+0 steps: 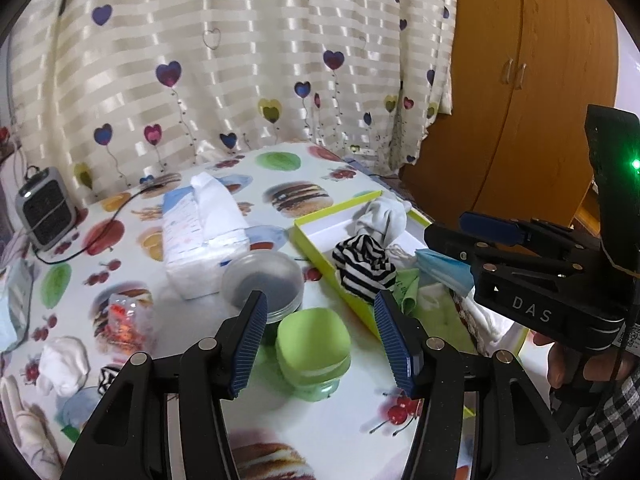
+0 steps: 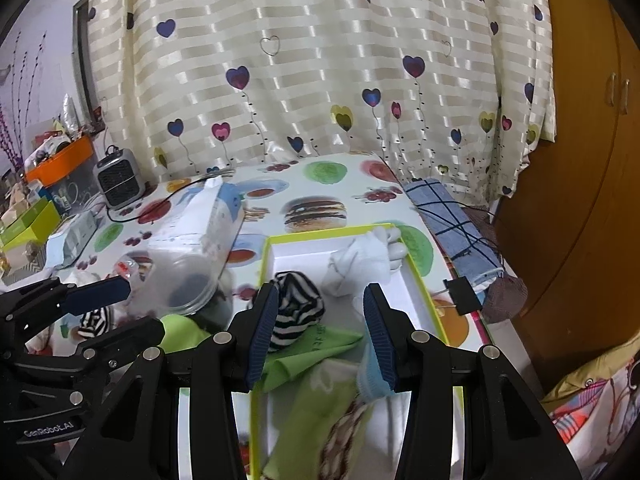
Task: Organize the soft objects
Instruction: 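Withdraw both tools from the box toward the remaining socks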
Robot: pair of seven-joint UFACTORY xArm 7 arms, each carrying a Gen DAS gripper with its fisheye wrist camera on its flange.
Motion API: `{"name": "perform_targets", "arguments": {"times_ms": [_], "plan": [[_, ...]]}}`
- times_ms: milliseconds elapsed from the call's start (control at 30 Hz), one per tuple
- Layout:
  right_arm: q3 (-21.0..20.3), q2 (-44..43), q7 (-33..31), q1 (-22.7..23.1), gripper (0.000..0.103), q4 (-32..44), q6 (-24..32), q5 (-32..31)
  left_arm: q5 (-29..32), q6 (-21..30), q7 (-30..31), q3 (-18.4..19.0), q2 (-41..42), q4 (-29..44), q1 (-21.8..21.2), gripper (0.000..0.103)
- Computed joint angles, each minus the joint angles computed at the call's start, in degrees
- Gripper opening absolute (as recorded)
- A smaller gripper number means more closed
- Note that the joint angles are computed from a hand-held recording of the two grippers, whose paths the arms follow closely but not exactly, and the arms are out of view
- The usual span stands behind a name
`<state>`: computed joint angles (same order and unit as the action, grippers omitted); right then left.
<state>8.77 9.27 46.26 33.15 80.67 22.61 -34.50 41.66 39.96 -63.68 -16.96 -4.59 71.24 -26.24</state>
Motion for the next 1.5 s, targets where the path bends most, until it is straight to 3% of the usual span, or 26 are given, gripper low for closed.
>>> {"name": "perform_targets", "arguments": {"times_ms": [433,767,1033,1133,1500], "plan": [[1.8,-1.2,3.2,2.1,0.046,-1.2,-2.0,-2.7,1.4,3.3,-5.6,-3.8,-9.6,-8.3,3.2,0.055],[2.2,1.2,0.8,5.1,0.046,0.4,-4.3,0.4,-3.9,4.0,-5.0,-5.8,-17.8,-16.1,7.2,0.055],[1.8,5.1,-3.0,8.3,0.046,4.2,-3.8,3.5,-8.1,4.0,-3.9,-6.7,-24.2,-21.5,9.8,0.055],[1.1,6.4,-3.5,9.9,0.046,5.8,-3.3,3.2,-8.8,6.0,-3.4,-7.7,-26.5,-23.0,11.3,0.055],[2.3,13.7,-13.8,12.8,0.046,13.8,-2.1,12.2,-14.6,9.9,-1.7,-6.8,-37.9,-30.2,14.8,0.056]]}}
